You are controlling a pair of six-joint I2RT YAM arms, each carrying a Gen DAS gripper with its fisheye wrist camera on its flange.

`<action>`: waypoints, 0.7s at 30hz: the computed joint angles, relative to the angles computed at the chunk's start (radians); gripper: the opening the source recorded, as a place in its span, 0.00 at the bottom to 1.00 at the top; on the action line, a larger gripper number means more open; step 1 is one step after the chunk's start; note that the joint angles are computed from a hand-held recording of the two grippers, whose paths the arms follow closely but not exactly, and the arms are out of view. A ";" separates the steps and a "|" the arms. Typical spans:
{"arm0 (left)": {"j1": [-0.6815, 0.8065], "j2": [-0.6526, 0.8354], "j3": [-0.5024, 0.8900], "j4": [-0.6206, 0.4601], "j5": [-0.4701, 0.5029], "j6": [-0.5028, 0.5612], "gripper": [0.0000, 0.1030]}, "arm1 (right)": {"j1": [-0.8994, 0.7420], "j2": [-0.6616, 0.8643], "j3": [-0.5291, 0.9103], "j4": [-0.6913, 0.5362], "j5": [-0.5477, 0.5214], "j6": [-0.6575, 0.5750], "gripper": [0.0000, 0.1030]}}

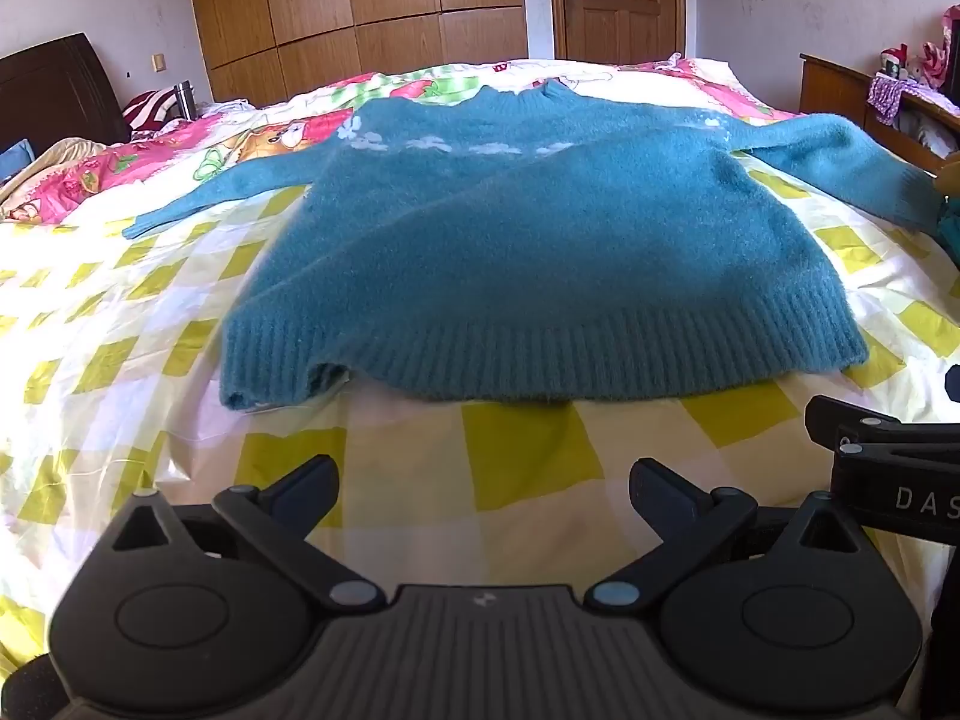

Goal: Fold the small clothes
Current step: 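Approach the blue sweater with both tools open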

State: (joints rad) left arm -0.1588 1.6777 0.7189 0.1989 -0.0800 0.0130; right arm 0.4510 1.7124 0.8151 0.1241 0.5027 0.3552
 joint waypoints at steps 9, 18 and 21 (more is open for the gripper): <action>0.002 0.000 0.006 -0.008 0.004 -0.002 1.00 | 0.002 0.003 0.004 -0.006 0.002 0.001 1.00; 0.000 -0.003 0.003 -0.003 0.003 -0.003 1.00 | 0.007 0.002 0.003 -0.001 0.011 -0.002 1.00; -0.001 -0.006 0.002 -0.001 0.002 -0.001 1.00 | 0.011 0.005 0.002 0.008 0.017 -0.006 1.00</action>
